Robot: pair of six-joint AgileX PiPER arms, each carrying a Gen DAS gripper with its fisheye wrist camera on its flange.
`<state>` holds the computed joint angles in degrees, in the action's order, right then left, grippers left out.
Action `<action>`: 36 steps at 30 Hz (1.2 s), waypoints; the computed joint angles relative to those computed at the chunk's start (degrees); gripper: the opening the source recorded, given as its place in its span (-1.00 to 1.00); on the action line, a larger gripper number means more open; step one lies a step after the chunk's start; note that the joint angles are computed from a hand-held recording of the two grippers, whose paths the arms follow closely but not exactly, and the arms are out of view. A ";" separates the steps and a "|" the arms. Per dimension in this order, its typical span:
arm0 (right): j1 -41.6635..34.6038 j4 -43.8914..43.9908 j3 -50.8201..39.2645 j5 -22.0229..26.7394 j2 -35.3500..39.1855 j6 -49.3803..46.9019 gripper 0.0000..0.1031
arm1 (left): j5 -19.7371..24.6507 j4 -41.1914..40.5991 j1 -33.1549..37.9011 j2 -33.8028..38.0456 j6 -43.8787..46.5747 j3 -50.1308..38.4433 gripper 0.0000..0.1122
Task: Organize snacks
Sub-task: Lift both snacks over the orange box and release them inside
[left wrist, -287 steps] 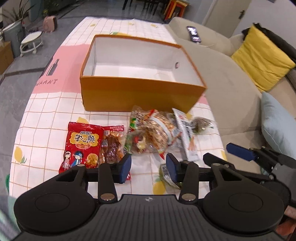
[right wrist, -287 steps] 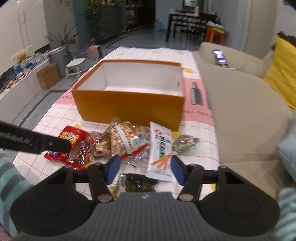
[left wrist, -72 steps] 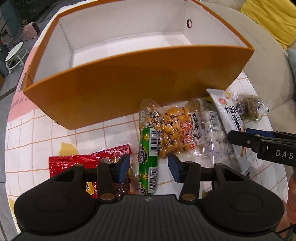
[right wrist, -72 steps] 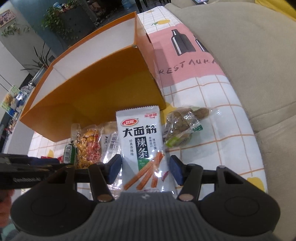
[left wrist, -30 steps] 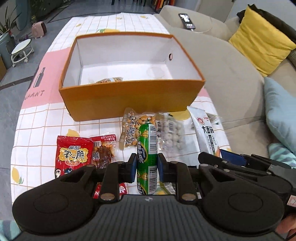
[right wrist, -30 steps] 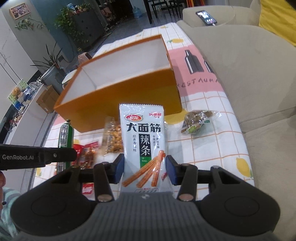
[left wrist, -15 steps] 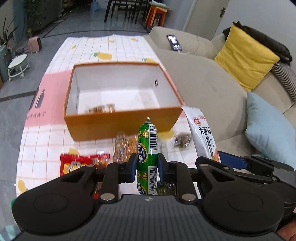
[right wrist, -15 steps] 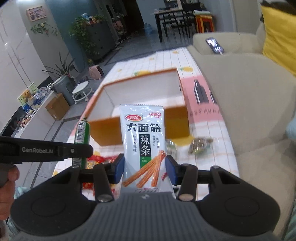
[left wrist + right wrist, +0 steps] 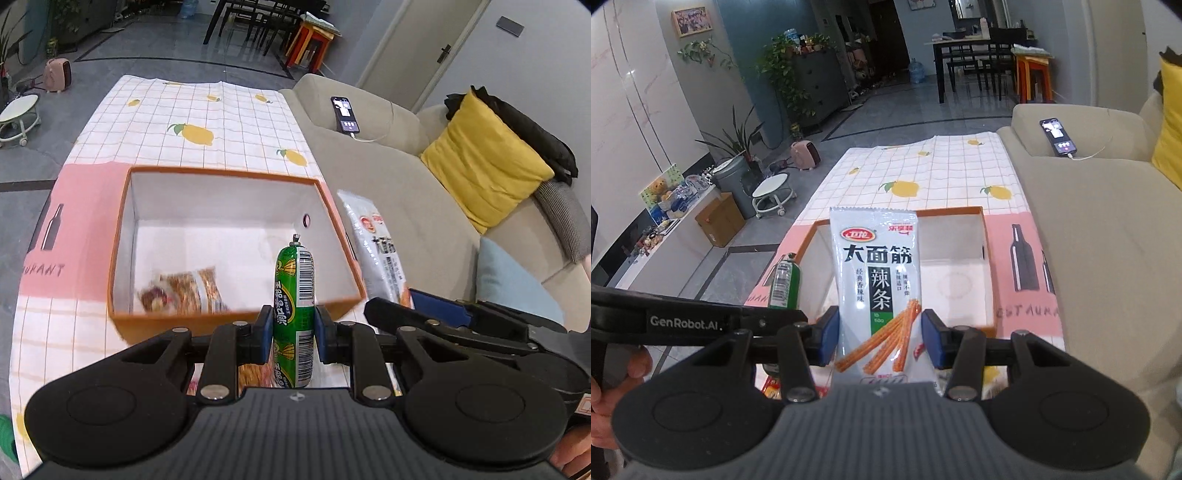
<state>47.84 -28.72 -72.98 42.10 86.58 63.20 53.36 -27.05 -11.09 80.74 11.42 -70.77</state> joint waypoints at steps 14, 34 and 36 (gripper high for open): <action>-19.84 36.10 -19.74 0.35 24.29 -34.12 -0.12 | 4.49 -4.45 3.67 27.72 2.00 -18.82 -0.56; -21.01 37.95 -42.91 21.64 44.08 -40.73 -0.11 | 10.97 0.45 3.55 41.87 -3.82 -29.42 -0.55; -20.85 38.09 -43.53 21.81 44.65 -40.20 -0.10 | 11.00 0.44 3.74 41.26 -3.41 -28.98 -0.48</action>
<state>26.99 9.37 -116.51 63.91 131.24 23.00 64.36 -26.61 -7.35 122.00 8.00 -99.76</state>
